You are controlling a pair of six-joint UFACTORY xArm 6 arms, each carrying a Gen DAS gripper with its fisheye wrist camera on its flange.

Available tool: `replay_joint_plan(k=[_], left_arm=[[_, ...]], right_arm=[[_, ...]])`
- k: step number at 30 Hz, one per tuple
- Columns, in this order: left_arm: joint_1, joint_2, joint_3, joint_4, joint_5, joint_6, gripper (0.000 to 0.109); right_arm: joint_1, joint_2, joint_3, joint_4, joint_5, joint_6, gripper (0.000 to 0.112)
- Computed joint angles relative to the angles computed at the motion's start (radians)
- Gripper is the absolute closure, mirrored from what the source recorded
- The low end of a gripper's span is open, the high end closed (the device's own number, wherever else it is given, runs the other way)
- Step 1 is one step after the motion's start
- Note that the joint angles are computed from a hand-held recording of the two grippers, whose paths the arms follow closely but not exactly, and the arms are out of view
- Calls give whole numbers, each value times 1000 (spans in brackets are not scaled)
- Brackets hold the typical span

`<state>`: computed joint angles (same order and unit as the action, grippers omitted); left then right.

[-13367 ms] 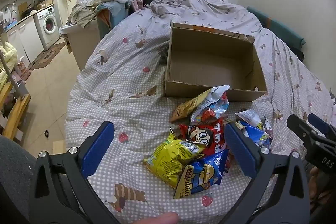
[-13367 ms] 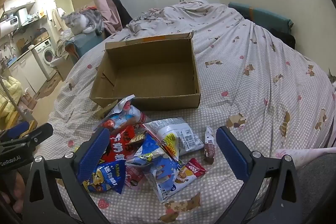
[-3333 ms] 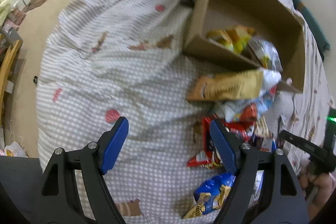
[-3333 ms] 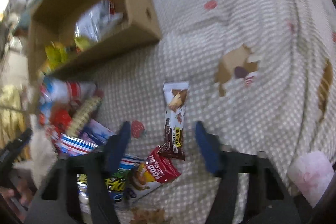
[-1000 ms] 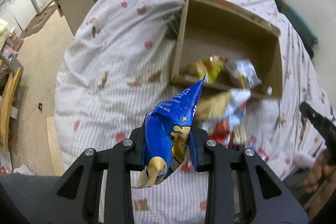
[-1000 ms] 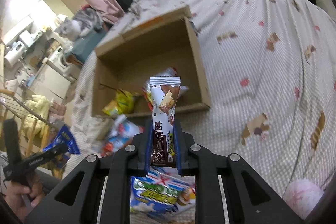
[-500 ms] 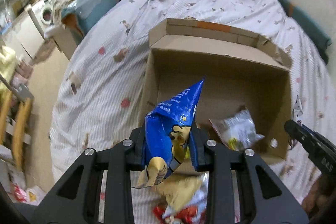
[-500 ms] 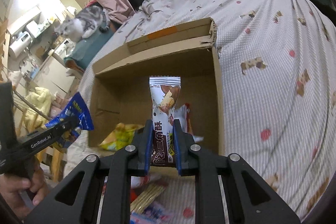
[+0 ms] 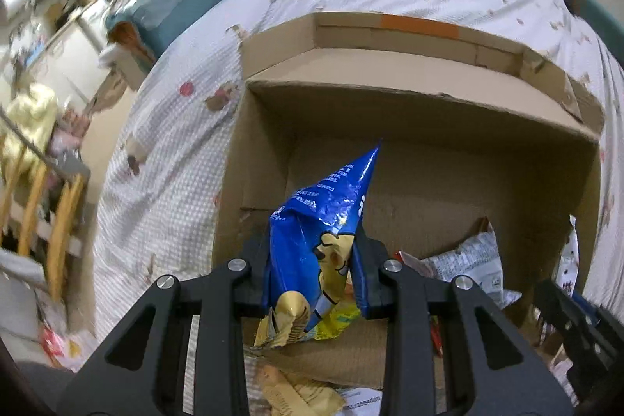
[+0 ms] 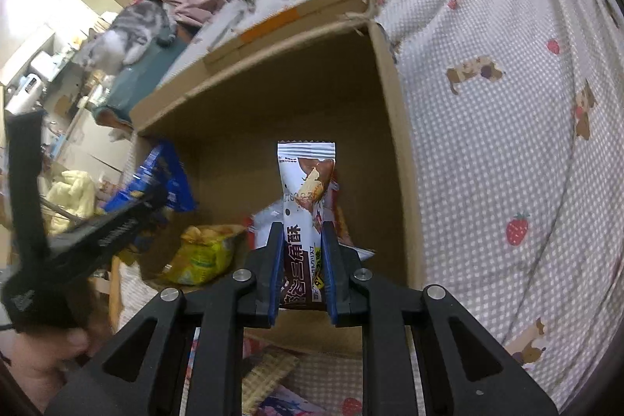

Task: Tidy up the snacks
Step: 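Carry the blue bag and chocolate bar into the box and release both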

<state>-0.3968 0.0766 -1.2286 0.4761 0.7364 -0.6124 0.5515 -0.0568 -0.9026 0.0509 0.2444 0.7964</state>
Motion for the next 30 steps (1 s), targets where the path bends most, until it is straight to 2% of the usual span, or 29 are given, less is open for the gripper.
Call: replay_joint_plan(k=[4, 10, 15, 17, 19, 21, 22, 25, 27, 30], left_arm=[[-3, -1, 15, 61, -2, -43, 81], [-17, 6, 13, 103, 7, -53, 81], [-17, 10, 10, 56, 7, -26, 79], [-19, 8, 11, 39, 7, -6, 78], [-22, 6, 12, 25, 8, 12, 68], [-25, -1, 17, 31, 6, 13, 47], [-25, -6, 23, 35, -2, 9, 44], [-21, -27, 43, 22, -32, 18, 36], [-18, -39, 52, 16, -37, 27, 35], [-8, -61, 71, -5, -51, 39, 34]], right_arm=[[-2, 11, -18, -29, 26, 9, 93], [-6, 12, -13, 27, 21, -25, 93], [-5, 11, -7, 97, 4, -75, 92], [-2, 10, 0, 167, -13, -117, 89], [-2, 8, 4, 188, -16, -132, 89], [-6, 6, 3, 175, -5, -126, 88], [-6, 5, 4, 180, -6, -130, 88], [-7, 2, 2, 147, -3, -109, 72], [-6, -8, 13, 125, -24, -90, 46], [-12, -25, 18, 27, -27, -20, 40]])
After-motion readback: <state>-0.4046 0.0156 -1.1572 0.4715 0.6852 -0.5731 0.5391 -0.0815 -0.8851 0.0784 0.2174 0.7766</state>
